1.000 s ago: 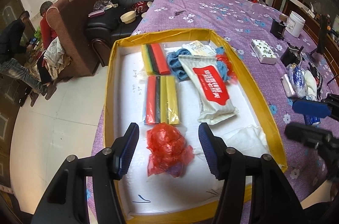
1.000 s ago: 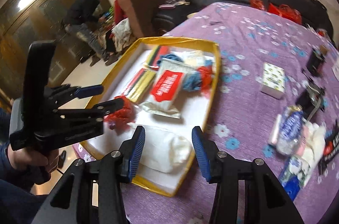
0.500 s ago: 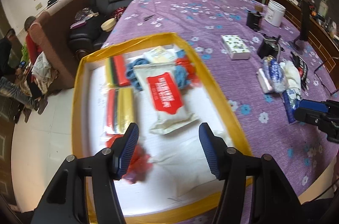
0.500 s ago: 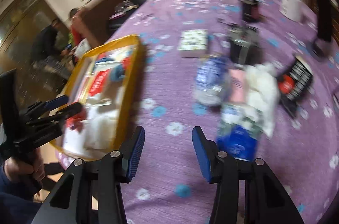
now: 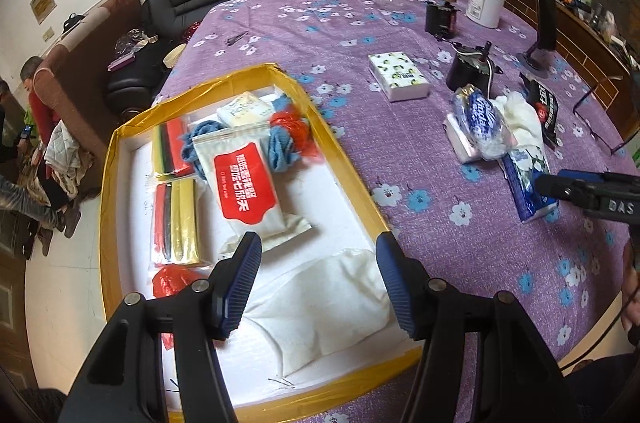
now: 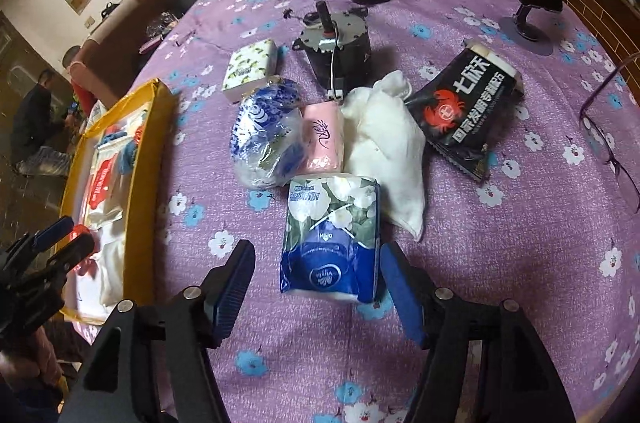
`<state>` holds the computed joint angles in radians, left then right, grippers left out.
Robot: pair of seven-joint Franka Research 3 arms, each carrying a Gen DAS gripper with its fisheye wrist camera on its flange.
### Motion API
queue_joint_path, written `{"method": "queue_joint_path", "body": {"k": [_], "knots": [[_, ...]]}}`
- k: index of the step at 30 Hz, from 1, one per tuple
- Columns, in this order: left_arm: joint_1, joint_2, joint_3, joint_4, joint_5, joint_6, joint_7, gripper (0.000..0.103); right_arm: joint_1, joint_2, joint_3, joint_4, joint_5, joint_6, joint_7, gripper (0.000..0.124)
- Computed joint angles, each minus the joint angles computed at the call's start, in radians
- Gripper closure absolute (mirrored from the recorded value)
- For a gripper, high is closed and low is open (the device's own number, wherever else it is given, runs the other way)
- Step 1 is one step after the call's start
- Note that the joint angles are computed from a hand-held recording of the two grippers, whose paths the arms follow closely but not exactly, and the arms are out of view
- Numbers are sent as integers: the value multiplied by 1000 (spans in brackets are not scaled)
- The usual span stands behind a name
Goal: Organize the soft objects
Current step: 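Return to the pile and grasp the green-blue Vinda tissue pack with the right gripper, then grasp the blue Vinda roll bag with the left gripper while the right holds the tissue pack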
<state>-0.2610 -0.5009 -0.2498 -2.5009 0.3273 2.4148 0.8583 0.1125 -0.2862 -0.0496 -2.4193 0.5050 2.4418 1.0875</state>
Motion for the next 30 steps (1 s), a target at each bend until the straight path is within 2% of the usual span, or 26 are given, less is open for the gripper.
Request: {"method": "queue_joint_path", "body": {"k": [6,9,11,13,17,23,30], "knots": [[-23,11,14,9,-23,10,53,44,-7,58,35,29,-102,12,84,52],[-31,27,20,25,-43,21,80,36,-4,82,35,34,-122,25,100,52],[-39,50,25,45,-63,39,102,35,0,79,23,21,-105,44,72,68],[-41,75,23,67,-75,47,118,34,-1,70,14,13,-97,50,46,71],[-64,156,41,135,-156,76,174,34,-18,35,-8,-11,-73,61,-2,72],[-67,282,37,256,-253,91,209,34,-60,4,-28,-33,-92,58,-14,72],[-48,461,6,421,-246,69,181,30,-101,-13,-53,-41,-95,29,-40,71]]}}
